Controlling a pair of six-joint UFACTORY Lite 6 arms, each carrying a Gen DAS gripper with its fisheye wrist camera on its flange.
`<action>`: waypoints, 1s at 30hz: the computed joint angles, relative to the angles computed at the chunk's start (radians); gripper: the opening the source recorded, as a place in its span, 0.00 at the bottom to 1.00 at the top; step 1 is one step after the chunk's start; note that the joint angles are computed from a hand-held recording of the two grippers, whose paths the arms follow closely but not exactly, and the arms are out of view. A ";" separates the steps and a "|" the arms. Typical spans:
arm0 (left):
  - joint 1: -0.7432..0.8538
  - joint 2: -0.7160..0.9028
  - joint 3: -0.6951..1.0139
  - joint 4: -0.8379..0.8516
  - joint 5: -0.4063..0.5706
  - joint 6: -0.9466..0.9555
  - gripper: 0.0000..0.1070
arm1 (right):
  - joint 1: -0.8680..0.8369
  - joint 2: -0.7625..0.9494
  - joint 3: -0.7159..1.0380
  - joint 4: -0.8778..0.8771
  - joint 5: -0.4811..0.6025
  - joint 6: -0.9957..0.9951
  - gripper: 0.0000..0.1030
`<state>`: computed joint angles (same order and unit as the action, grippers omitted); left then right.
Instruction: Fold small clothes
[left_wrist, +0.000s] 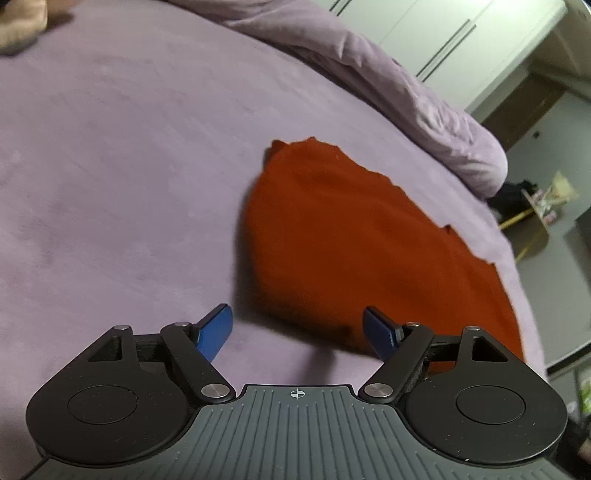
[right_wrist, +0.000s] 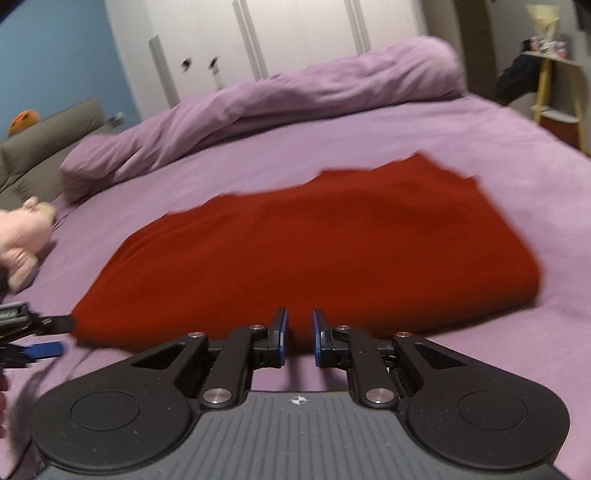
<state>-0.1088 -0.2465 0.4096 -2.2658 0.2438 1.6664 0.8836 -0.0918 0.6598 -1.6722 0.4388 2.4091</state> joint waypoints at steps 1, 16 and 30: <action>0.011 0.042 0.020 -0.048 0.029 0.036 0.77 | 0.015 0.031 0.036 -0.005 -0.011 0.007 0.12; 0.207 0.443 0.202 -0.061 0.416 -0.202 0.18 | 0.095 0.550 0.588 -0.036 -0.006 -0.051 0.11; 0.149 0.342 0.202 -0.080 0.261 -0.139 0.17 | 0.091 0.650 0.705 0.127 -0.092 -0.363 0.09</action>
<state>0.0407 0.0959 0.6119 -2.3456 0.5043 1.5277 0.9749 0.5587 1.3647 -1.5452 0.3470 2.0461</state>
